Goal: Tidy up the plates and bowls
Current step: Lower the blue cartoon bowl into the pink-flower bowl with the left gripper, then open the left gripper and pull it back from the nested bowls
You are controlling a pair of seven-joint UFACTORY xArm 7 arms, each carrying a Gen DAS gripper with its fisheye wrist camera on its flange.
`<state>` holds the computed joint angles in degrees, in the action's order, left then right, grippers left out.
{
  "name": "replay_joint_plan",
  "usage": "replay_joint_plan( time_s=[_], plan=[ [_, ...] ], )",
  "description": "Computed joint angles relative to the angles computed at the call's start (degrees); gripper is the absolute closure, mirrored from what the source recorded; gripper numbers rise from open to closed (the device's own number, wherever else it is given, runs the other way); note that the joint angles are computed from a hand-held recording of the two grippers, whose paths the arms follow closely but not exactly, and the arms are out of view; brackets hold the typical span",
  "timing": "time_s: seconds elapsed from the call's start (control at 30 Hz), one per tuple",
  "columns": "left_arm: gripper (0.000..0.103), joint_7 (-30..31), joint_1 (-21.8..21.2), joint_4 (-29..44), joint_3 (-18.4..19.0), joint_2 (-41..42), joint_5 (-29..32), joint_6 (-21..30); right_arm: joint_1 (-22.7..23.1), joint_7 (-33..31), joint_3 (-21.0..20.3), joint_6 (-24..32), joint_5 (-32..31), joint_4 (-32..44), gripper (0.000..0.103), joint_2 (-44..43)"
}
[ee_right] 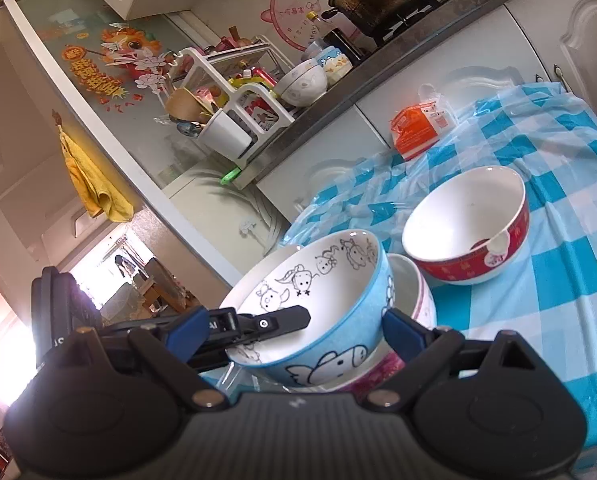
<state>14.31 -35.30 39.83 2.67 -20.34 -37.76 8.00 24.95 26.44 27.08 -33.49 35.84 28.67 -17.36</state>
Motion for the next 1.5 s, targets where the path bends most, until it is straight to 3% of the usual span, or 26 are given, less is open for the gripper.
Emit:
replay_joint_plan(
  time_s=[0.1,0.47,0.73,0.8,1.07,1.3,1.5],
  plan=[
    [0.077,0.4,-0.2,-0.3,-0.1,0.2,0.4,-0.7,0.1,0.3,0.0,0.1,0.1,-0.2,0.009,-0.1],
    [0.051,6.8,-4.4,-0.1,4.0,0.2,-4.6,-1.4,-0.3,0.1,0.7,-0.7,1.5,-0.8,0.009,-0.5],
    [0.042,10.8,-6.7,-0.4,5.4,-0.8,-7.8,-3.0,0.8,0.1,-0.2,-3.6,1.5,-1.5,0.009,0.0],
    [0.037,8.1,-3.3,-1.4,2.1,-1.0,-4.7,-4.8,1.0,0.2,-0.3,-3.9,2.2,-1.8,0.009,0.0],
    [0.030,4.4,-5.2,-2.0,5.2,-0.2,-0.1,-6.7,1.6,-1.3,0.2,-5.4,6.9,-1.5,0.009,0.9],
    [0.037,-0.3,-2.5,-1.8,3.6,2.2,3.7,-6.1,3.0,-3.6,-0.4,-6.0,9.7,-1.2,0.003,1.5],
    [0.037,-1.8,-1.3,-1.8,2.9,2.9,4.7,-5.6,3.7,-4.3,-1.0,-6.4,11.2,-1.0,0.002,2.0]
  ],
)
